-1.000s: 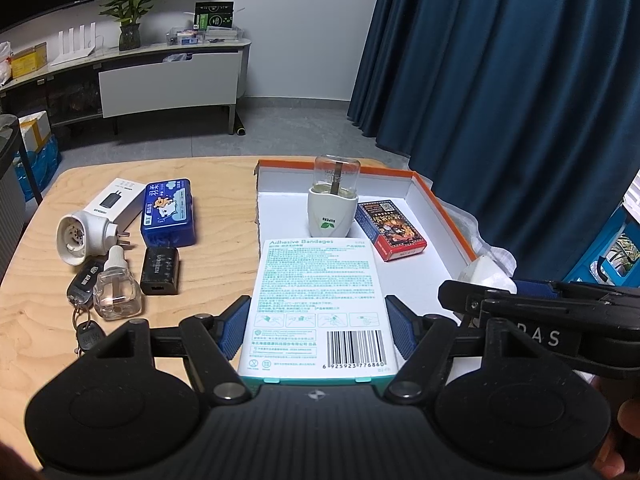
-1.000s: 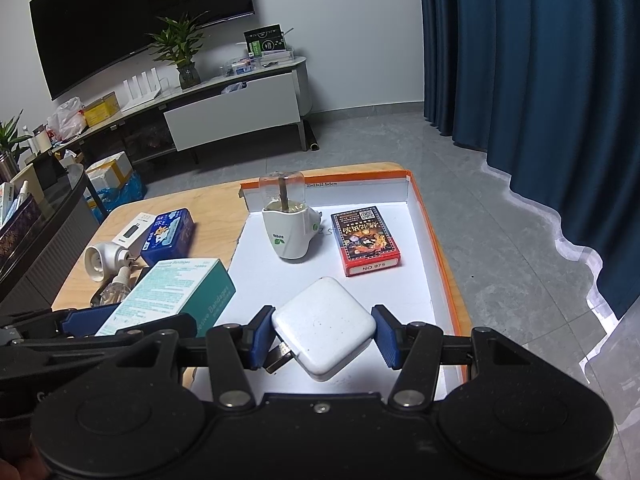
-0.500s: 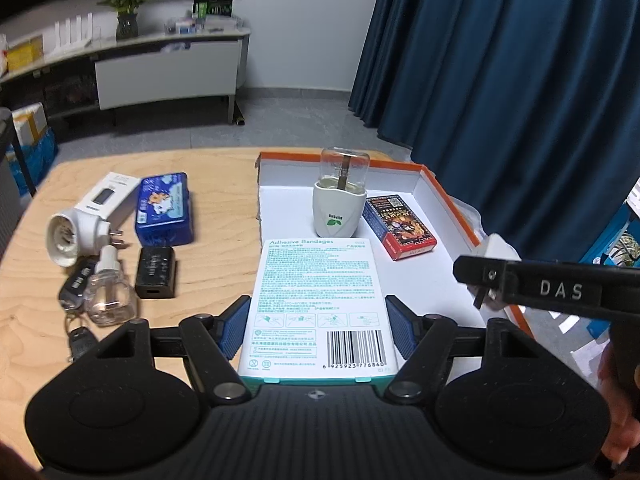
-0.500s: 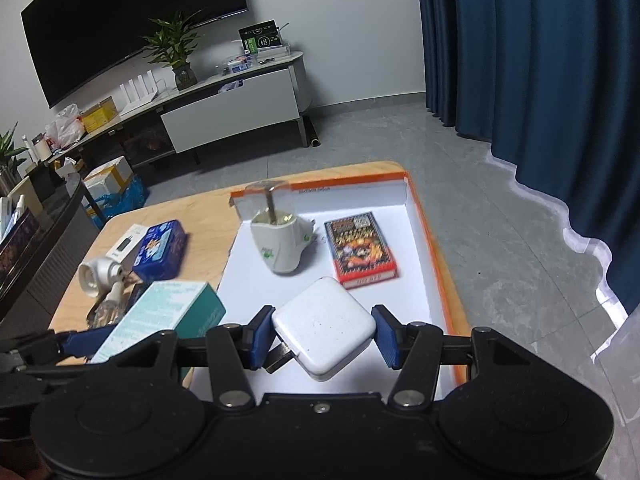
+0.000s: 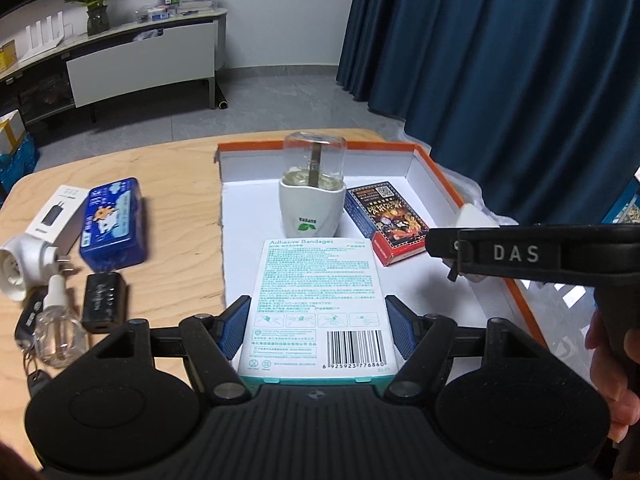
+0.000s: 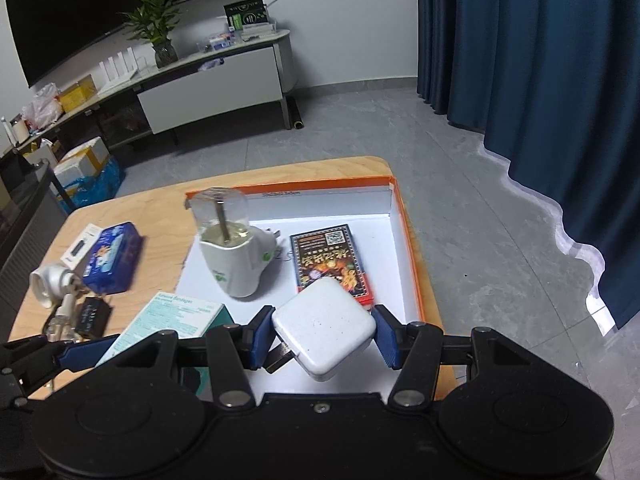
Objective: Organize rigid objects
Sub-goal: 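Lower the bandage box with the left tool while the right tool lowers the charger, releasing both, then withdraw both open tools from the box toward the table items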
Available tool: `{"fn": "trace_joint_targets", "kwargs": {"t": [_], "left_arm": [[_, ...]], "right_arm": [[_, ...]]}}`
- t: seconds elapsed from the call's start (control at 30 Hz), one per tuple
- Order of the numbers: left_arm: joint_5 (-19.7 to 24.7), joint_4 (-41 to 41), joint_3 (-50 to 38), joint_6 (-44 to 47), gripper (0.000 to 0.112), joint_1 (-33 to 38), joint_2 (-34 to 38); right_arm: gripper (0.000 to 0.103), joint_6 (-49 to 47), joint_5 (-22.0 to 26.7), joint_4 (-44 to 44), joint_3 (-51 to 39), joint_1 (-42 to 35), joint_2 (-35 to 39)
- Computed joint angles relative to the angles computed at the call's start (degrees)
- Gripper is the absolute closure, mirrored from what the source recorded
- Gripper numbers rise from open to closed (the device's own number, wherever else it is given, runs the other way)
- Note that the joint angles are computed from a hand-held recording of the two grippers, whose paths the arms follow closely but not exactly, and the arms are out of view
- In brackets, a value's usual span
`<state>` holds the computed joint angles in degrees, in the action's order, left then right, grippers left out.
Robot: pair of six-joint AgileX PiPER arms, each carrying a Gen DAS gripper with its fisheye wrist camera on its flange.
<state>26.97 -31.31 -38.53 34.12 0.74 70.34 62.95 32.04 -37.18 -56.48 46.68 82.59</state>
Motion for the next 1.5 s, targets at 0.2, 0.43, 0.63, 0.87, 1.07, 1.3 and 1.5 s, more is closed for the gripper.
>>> {"fn": "trace_joint_targets", "kwargs": {"t": [0.2,0.43,0.63,0.87,1.07,1.3,1.5], "left_arm": [[-1.76,0.30,-1.45,-1.81,0.041,-2.22,4.32],[-3.14,-6.53,-2.20,3.62,0.037,-3.65,7.05],[1.30,-2.19,-3.04,0.21,0.013,-2.26,3.89],[6.29,7.49,-2.41,-5.93,0.009,2.82,-4.01],[10.22,5.85,-1.54,-0.57,0.009,12.70,-7.92],[14.36,0.17,-1.65,9.36,0.009,25.86,-10.29],[18.19,-5.32,-2.33,18.22,0.009,36.27,-9.11]], "right_arm": [[0.039,-2.30,-0.89,2.39,-0.46,-1.85,2.11],[0.029,6.19,-0.70,-4.45,0.61,-1.22,1.55],[0.027,11.96,5.03,-9.27,0.59,2.74,-2.21],[0.021,19.23,11.46,-14.56,2.33,10.85,-6.36],[0.017,23.24,12.45,-14.39,1.66,16.20,-5.36],[0.017,23.67,13.90,-14.39,-3.11,22.93,-0.04],[0.017,21.48,13.99,-13.59,-7.63,25.89,3.89]]}}
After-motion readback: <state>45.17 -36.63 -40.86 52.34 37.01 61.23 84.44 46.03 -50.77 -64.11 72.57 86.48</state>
